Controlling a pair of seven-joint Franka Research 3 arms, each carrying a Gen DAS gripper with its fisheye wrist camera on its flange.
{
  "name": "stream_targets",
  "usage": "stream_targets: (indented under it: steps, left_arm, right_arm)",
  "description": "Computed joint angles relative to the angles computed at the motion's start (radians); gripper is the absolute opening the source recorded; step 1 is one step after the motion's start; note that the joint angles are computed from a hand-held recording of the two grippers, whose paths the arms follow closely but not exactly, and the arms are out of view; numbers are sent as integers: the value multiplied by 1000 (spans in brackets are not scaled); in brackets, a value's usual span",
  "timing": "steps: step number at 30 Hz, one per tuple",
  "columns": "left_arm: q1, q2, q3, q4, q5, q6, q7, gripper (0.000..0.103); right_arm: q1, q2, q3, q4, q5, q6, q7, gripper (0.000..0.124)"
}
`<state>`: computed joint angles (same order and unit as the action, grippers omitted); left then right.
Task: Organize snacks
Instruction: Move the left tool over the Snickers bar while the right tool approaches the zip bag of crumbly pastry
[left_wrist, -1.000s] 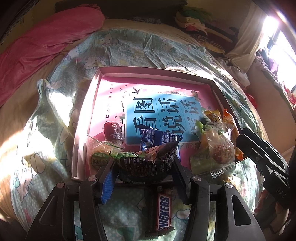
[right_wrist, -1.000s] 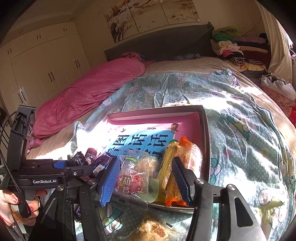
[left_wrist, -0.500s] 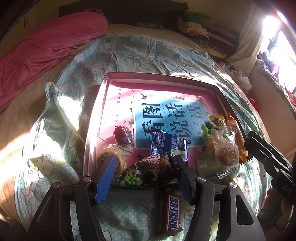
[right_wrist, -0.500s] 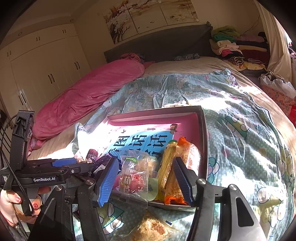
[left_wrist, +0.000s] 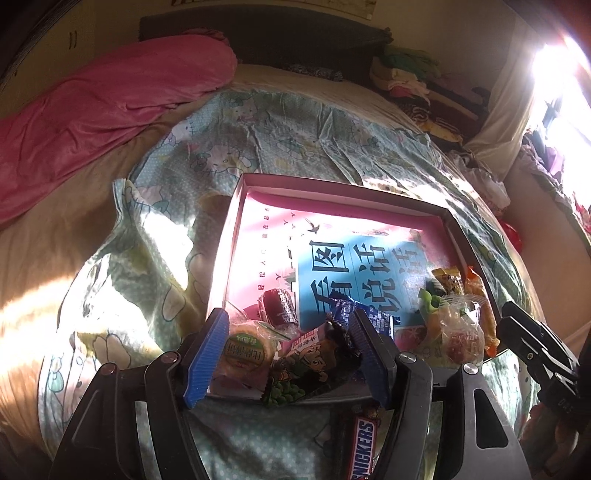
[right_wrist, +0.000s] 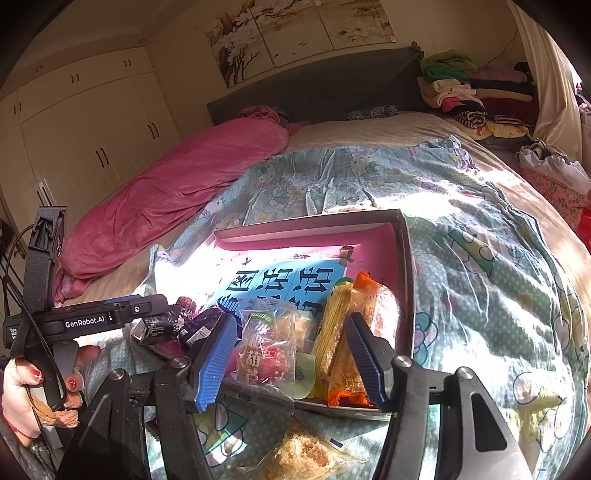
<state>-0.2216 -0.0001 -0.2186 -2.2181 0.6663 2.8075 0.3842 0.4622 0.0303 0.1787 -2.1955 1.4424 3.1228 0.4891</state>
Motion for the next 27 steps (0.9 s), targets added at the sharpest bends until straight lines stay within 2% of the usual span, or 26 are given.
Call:
stream_targets:
  steps: [9, 19, 27]
  left_arm:
    - [18, -32, 0, -17, 19, 29, -36, 69]
    - [26, -87, -16, -61, 20, 48, -33, 70]
    - [15, -131, -30, -109, -51, 63, 49, 70]
  right_arm:
    - [-1, -1, -2, 0, 3, -3, 2, 64]
    - [-3, -19, -9, -1, 95, -17, -68, 67]
    - [-1, -63, -20, -34, 133, -40, -79, 69]
